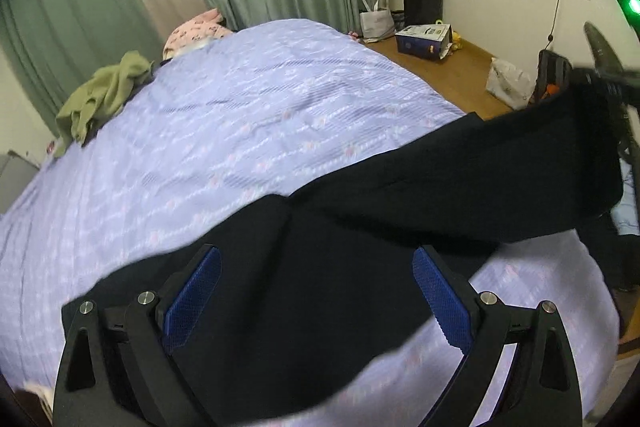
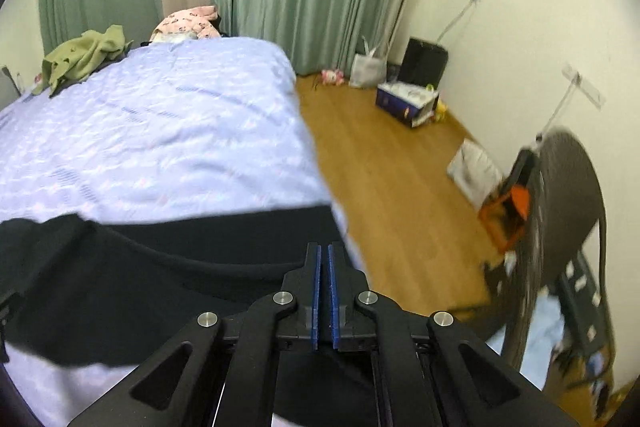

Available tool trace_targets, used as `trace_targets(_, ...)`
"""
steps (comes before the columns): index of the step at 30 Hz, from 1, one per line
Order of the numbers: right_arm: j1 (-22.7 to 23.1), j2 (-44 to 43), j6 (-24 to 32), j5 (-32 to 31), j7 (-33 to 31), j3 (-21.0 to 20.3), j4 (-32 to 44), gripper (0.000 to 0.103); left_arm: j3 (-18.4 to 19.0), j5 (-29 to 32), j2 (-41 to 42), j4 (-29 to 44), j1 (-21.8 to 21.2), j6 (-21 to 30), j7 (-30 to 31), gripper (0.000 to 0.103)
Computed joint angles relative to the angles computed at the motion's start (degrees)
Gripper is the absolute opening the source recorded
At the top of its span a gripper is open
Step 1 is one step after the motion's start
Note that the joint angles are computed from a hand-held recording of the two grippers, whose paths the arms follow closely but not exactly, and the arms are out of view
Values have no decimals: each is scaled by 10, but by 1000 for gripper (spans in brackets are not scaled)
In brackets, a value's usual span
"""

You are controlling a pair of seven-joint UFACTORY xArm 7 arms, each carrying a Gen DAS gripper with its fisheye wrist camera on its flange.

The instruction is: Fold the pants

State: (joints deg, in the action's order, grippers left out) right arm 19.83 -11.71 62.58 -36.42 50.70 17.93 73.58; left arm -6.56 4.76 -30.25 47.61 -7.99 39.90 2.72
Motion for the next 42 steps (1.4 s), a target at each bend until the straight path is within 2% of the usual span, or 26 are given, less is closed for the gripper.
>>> trace_targets(4,-20,84,-31,-36,-54,-37,56,3,-31,27,80,27,10,-30,-50,98)
trace_targets(5,-22,113,-36,-44,-63,-48,75,1,-32,32,92,31,9,-32,-60,98)
trace_targets(9,-13,212,-40,-69,-85,-94,154,1,-42,62,152,53,4,-35,-118,98)
trace_targets(11,-6,237,-51,-72,-87,-113,170,2,-38,65,168,59,-4,-38,-141,98)
trace_targets(13,0,252,-58,-58,-91,-129,183,19,-34,65,172,58,-12,-44,-158,98)
trace_targets(14,6,251,-61,-55,-84,-134,184,40,-30,61,169,53,-17,-49,-160,98)
trace_targets(15,10,236,-75,-50,-74,-135,169,48,-25,58,160,45,-19,-56,-161,98)
trace_targets(18,20,188,-105,-18,-64,-120,125,49,-8,36,118,15,-24,-65,-149,98)
trace_targets(19,26,176,-106,-14,-56,-113,115,52,0,24,101,4,-24,-65,-141,98)
trace_targets(21,40,146,-114,-4,-36,-93,91,67,16,1,60,-18,-20,-59,-125,98)
trace_targets(23,55,129,-120,7,-17,-70,80,71,40,-16,2,-47,-8,-45,-104,98)
trace_targets(26,79,137,-134,46,-16,-43,90,71,75,-20,-73,-79,31,-15,-66,98)
trace_targets(29,126,192,-132,59,2,-21,150,71,123,-10,-135,-99,87,14,-16,98)
trace_targets(32,185,266,-118,57,16,-16,234,71,167,5,-163,-102,151,36,41,98)
trace_targets(35,255,320,-100,26,72,-30,294,71,212,19,-183,-104,220,47,95,98)
trace_targets(38,302,327,-106,20,121,-45,288,71,234,45,-221,-134,278,33,156,98)
trace_targets(42,342,314,-112,42,123,-44,241,71,246,54,-330,-211,298,45,269,98)
